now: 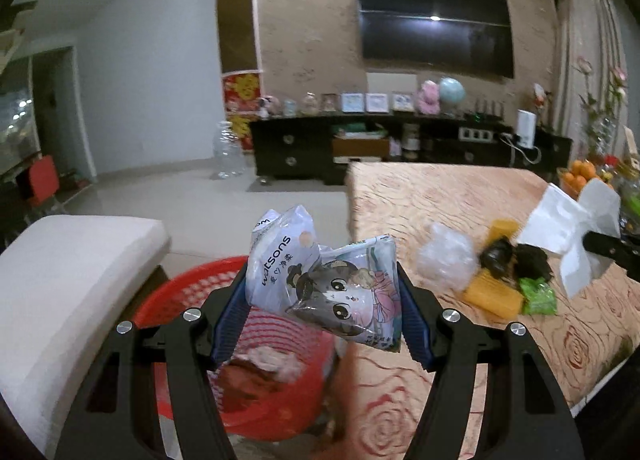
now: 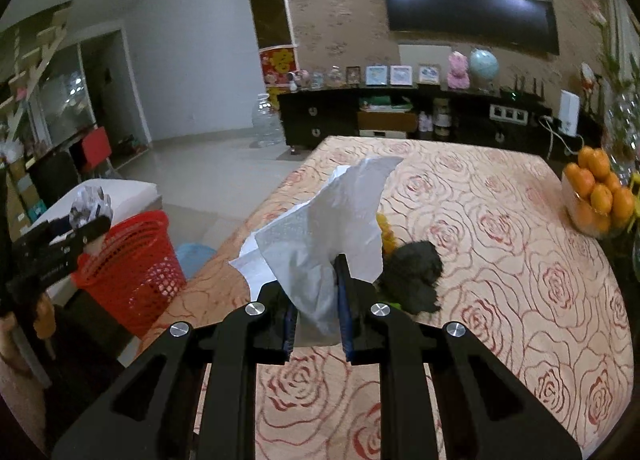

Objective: Collect trash
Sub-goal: 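Grasp the printed snack wrapper with the left tool and lift it toward the wastebasket, then drop the wrapper into the wastebasket with left tool while right drops the white tissue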

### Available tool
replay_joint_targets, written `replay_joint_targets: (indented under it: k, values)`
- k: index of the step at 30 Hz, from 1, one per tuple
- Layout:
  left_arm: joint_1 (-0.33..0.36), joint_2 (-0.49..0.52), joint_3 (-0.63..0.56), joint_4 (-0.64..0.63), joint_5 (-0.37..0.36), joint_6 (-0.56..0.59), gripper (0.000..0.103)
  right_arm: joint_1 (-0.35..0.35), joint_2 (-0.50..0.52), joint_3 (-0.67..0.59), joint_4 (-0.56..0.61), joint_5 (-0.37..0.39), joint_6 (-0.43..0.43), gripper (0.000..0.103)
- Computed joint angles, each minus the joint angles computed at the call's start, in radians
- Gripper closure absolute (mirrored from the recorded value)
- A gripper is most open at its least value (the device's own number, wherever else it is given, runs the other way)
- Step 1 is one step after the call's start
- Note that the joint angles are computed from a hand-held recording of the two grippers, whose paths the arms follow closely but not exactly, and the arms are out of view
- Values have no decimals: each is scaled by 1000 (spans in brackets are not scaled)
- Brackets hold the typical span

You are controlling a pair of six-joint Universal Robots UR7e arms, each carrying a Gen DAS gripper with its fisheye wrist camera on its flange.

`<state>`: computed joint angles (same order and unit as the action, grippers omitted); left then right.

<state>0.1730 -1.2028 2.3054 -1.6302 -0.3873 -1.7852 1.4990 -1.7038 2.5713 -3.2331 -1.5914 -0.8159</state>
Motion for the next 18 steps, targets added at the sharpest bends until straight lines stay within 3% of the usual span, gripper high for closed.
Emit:
replay_joint_targets:
  k: [6,18]
  values:
    - [7,-67,-38,343,-10,-250,39,105,54,-13,-19,-45,14,86]
    - [-6,-177,11,547,-94,-489,39,269,233,-73,-50,-92,49,86]
